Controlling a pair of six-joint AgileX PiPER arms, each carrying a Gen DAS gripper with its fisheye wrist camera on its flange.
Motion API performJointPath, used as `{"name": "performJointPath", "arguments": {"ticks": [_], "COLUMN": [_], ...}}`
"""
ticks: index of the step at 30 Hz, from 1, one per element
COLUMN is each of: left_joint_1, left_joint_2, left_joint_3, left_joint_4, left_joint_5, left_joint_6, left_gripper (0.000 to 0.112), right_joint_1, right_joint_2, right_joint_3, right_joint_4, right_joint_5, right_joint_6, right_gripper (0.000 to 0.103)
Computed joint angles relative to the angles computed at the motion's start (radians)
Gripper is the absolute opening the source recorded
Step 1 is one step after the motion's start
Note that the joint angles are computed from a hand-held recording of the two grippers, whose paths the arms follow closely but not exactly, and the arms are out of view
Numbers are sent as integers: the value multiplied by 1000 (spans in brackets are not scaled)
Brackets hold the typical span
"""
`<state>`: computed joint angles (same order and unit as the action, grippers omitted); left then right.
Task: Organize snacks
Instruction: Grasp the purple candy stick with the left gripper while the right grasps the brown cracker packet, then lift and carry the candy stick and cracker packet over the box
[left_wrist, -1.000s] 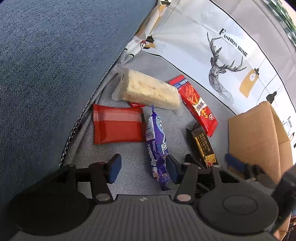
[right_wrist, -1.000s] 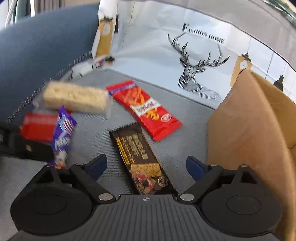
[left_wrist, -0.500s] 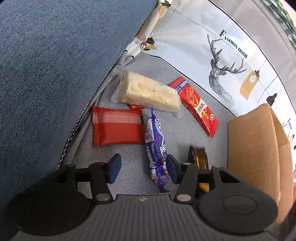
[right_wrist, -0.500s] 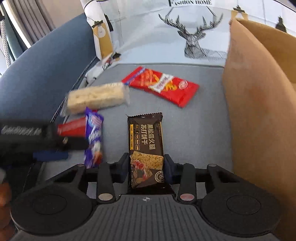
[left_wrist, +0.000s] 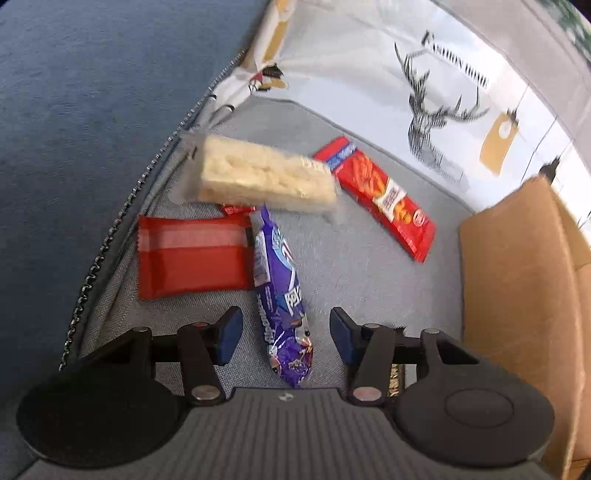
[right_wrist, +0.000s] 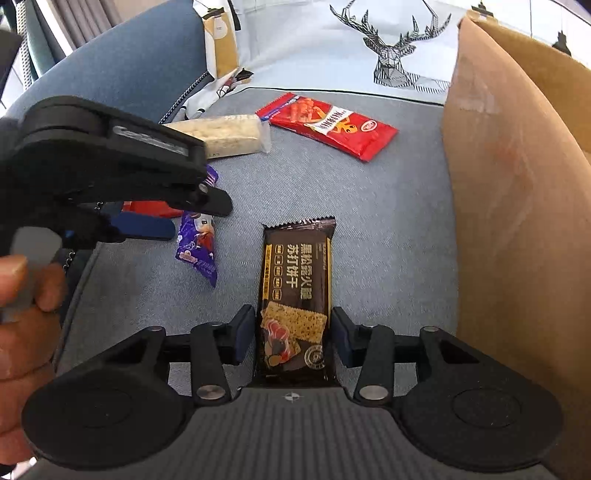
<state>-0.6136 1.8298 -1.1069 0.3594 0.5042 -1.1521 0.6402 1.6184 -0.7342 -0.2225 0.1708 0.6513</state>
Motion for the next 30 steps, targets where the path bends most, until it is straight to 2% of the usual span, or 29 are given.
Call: {"name": "performJointPath", "arguments": {"ticks": [1, 2, 3, 5, 11, 15, 19, 21, 22, 24, 25, 30], "left_joint_1": [-7, -14, -19, -18, -55, -117, -162, -155, -157, -160, -158, -178], "left_joint_2": [9, 14, 14, -7, -142, -256, -331, -322, -308, -294, -293, -248], "left_joint_3": [-10, -18, -20, 4, 133, 244, 328, 339, 330, 322, 326, 290], "left_joint_4": [13, 34, 47, 46, 38, 27, -37, -107, -107, -71, -66, -46], "left_joint_5": [14, 30, 39, 20, 2, 19, 38, 33, 49, 61, 54, 77], "left_joint_6": [-6, -20, -27, -25, -16, -38, -33, 39, 39, 5, -9, -37], "left_gripper": [43, 27, 19, 17, 17, 17, 18, 18, 19, 32, 35, 39], "right_joint_1": [8, 12, 13, 6, 34, 59, 41, 30, 33, 40, 39, 20], "right_joint_2": [1, 1, -3, -14, -115, -171, -187, -186, -189, -194, -197, -205], "right_joint_3": [-1, -1, 3, 10, 72, 120, 145, 157, 163, 170, 175, 188], "right_joint_4": [-73, -106, -99, -2, 146, 135, 313, 424, 422, 398, 394, 480], "right_joint_5": [3, 2, 1, 0, 22, 50, 76, 76, 67, 58, 53, 44], "right_joint_6": [67, 95, 85, -5, -111, -82, -268, -387, -387, -373, -370, -461], "right_gripper": [42, 42, 42, 42, 41, 41, 42, 43, 43, 45, 47, 47]}}
